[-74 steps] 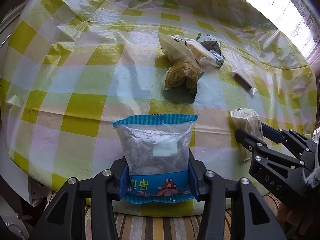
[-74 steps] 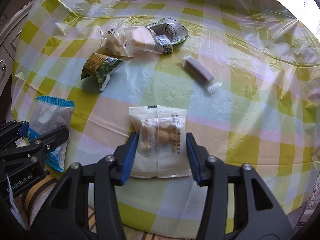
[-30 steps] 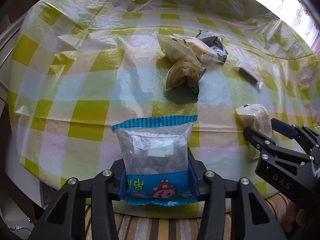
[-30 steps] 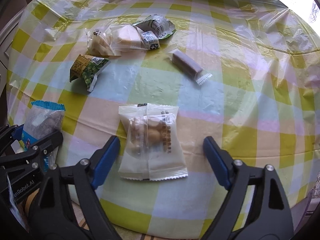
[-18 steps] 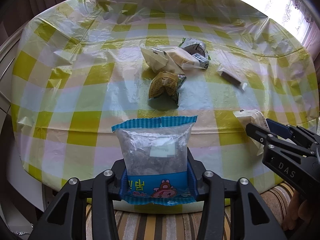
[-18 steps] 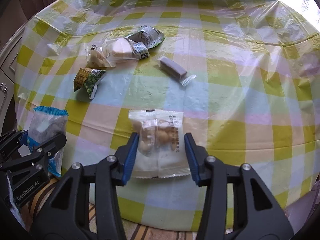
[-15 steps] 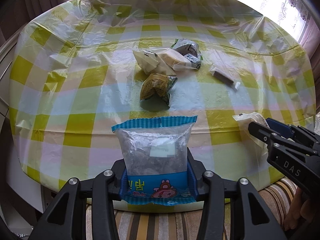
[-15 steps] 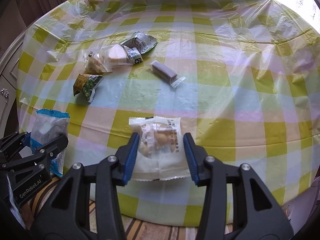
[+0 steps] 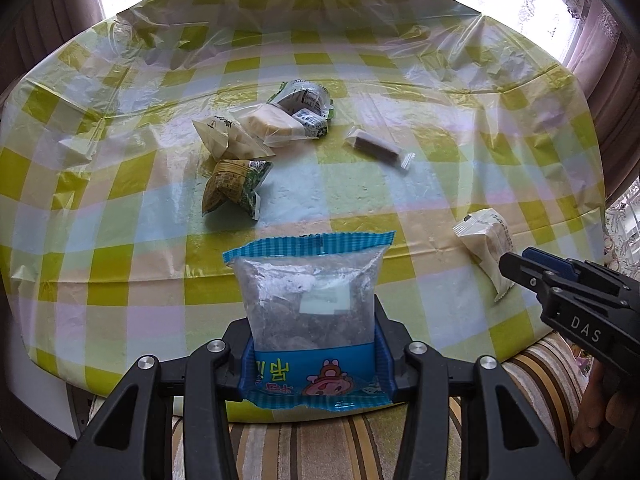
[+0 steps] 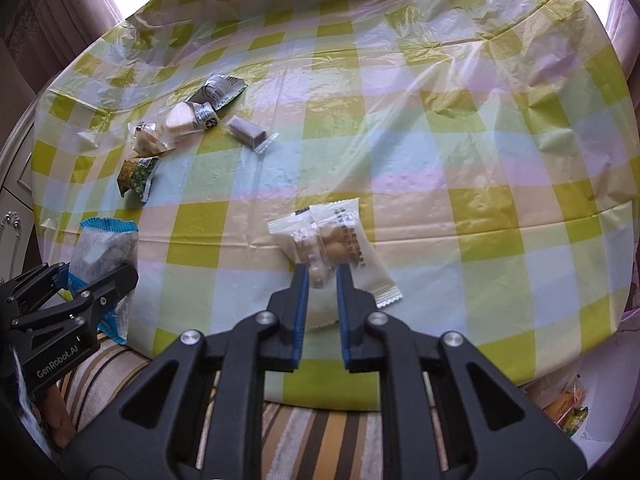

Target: Organize snacks

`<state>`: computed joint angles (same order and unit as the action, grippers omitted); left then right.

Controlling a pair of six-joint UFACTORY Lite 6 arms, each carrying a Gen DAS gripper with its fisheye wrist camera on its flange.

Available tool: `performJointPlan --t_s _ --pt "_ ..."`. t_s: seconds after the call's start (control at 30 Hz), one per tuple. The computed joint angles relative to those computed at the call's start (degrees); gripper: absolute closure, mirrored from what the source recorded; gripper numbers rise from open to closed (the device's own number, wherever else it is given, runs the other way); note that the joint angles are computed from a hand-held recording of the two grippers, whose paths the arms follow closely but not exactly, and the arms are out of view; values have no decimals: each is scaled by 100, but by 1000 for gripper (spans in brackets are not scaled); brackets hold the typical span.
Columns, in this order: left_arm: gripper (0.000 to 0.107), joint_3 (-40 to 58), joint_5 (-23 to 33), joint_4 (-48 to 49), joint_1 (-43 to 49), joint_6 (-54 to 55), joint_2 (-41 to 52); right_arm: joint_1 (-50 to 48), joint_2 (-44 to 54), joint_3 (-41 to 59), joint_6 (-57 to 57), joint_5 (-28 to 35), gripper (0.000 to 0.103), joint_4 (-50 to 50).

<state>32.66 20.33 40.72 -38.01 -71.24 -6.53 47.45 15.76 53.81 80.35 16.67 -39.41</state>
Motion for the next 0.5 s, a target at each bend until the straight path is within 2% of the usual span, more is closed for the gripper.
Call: performJointPlan --t_s 0.03,0.07,0.1,0.2,0.37,0.4,0.43,0.5 --pt "60 -14 12 -27 -3 18 -42 -42 -75 -101 -59 -106 28 43" --pt "60 -23 26 -80 -8 67 -91 -98 -236 -301 -30 -326 22 -35" --pt "60 -32 42 -118 -25 103 -137 -98 -236 -301 -30 -326 21 -35" --pt "60 -65 55 -199 -37 193 -249 -106 -265 -336 -249 -249 21 41" --pt "60 -105 25 -256 -55 228 -316 -354 190 48 -1558 -176 21 749" --pt "60 -112 18 -265 -57 228 -323 -409 306 144 -1827 -185 27 939" --pt "60 -127 2 -287 -49 248 -337 -448 428 243 -2017 -191 43 1051" --pt "60 -137 4 -295 -53 244 -347 -430 592 409 -2087 -83 44 1023"
